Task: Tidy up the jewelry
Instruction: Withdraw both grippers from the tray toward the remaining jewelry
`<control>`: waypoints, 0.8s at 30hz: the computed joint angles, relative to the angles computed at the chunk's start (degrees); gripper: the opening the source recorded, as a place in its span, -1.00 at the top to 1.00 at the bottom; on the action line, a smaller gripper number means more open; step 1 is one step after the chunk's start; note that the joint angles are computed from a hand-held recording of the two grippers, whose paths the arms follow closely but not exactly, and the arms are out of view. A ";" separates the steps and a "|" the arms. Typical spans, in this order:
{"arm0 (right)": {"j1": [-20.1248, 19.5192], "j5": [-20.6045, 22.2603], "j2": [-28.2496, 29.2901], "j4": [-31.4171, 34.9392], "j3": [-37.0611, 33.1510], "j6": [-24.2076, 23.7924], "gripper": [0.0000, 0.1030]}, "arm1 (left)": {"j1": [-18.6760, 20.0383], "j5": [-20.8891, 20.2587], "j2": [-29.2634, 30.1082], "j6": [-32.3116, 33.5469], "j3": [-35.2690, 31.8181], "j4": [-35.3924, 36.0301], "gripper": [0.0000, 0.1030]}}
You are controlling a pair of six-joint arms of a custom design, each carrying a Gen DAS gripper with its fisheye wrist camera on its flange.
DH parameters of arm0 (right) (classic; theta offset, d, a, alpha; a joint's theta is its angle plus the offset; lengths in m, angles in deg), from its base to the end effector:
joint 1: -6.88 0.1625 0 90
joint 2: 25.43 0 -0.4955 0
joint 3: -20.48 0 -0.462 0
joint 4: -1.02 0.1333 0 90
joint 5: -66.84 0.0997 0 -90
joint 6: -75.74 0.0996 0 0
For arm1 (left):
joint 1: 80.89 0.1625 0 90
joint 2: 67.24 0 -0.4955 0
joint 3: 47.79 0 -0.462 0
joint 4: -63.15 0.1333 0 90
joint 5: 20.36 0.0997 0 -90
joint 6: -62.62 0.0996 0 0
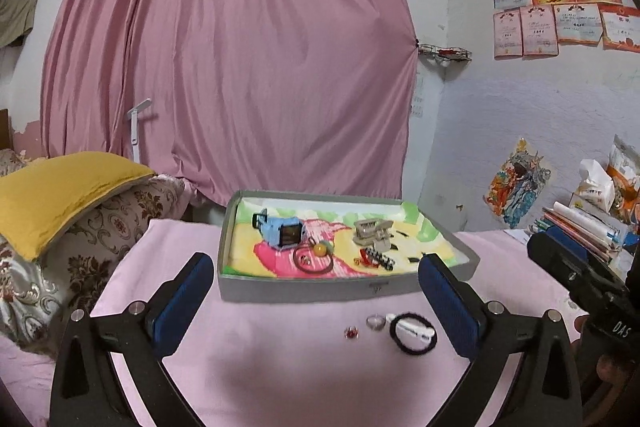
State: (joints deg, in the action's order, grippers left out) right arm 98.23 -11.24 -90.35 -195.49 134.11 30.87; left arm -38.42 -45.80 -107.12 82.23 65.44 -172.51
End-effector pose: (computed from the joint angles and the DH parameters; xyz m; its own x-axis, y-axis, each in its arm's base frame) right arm 0.1692 -0.6467 0.2966 -0.6815 -0.5160 0.5190 -0.6961 0.2380 -0.6774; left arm -0.2798 -0.5588 0.1196 -0.7958 -0.1799 -0.5782 0.5215 0.2819 -0.8054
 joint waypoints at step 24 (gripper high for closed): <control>0.55 -18.67 2.49 31.64 -10.21 3.01 -0.30 | 5.26 -5.24 -6.45 -32.45 2.91 41.30 -0.73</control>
State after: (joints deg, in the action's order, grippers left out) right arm 98.78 -29.91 -87.86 -163.85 123.90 33.87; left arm -33.16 -51.04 -113.57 49.78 68.35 -131.21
